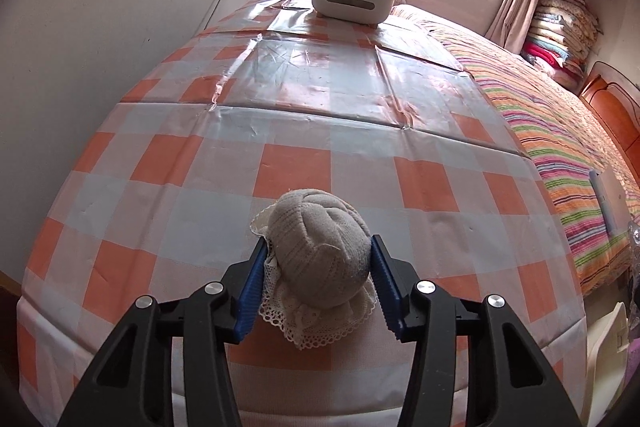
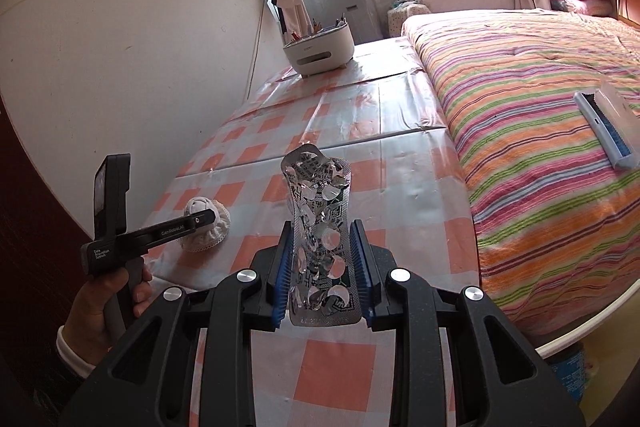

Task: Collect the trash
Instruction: 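Carry the cream hat and glass bottle over the cream bin with both tools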

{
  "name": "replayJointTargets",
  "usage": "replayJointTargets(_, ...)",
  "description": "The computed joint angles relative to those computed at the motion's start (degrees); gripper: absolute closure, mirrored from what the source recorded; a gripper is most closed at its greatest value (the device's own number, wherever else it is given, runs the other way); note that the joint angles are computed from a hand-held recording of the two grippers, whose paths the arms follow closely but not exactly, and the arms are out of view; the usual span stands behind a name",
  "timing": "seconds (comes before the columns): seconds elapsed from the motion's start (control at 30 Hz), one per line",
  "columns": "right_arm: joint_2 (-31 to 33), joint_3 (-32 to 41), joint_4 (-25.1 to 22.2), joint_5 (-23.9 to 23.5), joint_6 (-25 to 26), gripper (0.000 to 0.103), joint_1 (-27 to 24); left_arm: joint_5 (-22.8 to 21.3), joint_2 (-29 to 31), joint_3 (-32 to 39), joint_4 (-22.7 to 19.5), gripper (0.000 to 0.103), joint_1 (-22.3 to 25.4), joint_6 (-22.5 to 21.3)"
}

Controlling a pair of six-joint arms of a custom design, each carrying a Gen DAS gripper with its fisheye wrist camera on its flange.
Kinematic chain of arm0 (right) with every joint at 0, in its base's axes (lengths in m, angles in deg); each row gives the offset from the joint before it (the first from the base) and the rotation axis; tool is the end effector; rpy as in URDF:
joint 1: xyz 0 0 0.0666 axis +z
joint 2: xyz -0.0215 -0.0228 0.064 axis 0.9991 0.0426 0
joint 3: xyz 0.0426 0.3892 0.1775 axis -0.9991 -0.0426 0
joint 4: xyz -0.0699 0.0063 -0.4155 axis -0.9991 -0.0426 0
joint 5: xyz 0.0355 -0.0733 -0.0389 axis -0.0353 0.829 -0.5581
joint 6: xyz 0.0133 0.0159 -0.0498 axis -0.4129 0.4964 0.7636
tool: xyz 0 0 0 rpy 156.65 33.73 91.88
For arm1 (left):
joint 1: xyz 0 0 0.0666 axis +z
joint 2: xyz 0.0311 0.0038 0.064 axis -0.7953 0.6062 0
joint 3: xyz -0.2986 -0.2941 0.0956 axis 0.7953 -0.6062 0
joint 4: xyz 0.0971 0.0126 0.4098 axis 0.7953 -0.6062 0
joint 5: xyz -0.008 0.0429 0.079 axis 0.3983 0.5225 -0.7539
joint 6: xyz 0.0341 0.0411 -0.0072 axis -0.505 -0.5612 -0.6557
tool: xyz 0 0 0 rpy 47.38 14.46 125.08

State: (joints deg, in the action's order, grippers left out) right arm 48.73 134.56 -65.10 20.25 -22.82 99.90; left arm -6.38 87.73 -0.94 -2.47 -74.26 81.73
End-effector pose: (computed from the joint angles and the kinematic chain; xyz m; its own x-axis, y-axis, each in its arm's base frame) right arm 0.3934 0.0873 0.4356 -0.6188 0.2695 -0.7379 -0.0078 0.9372 0.3488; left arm 0.5421 -0.2130 0.4056 -0.7739 0.0443 -0.6318 0.1536 0.9809 -0.1194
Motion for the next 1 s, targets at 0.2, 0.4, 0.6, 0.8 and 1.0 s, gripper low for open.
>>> replayJointTargets(0.2, -2.22, -1.94, -0.74, -0.09, 0.11, 0.076, -1.65, -0.17, -2.60, -2.42, 0.94, 0.055, -2.11, -1.49)
replayJointTargets(0.4, -4.09, -3.39, -1.12, -0.36, 0.38, 0.075, -2.94, 0.58, -5.25, -4.79, 2.02, 0.055, -4.78, -2.44)
replayJointTargets(0.6, -5.98, -4.83, -1.54, -0.37, 0.41, 0.075, -4.03, 2.02, -7.74, -6.89, 3.32, 0.055, -7.97, -3.34)
replayJointTargets(0.8, -7.57, -6.02, -2.12, -0.37, 0.38, 0.075, -5.05, 2.82, -8.96, -7.88, 4.14, 0.055, -10.93, -4.37)
replayJointTargets(1.0, -9.44, -7.59, -2.21, -0.34, 0.35, 0.075, -6.13, 4.17, -9.53, -8.13, 4.02, 0.055, -12.95, -5.19)
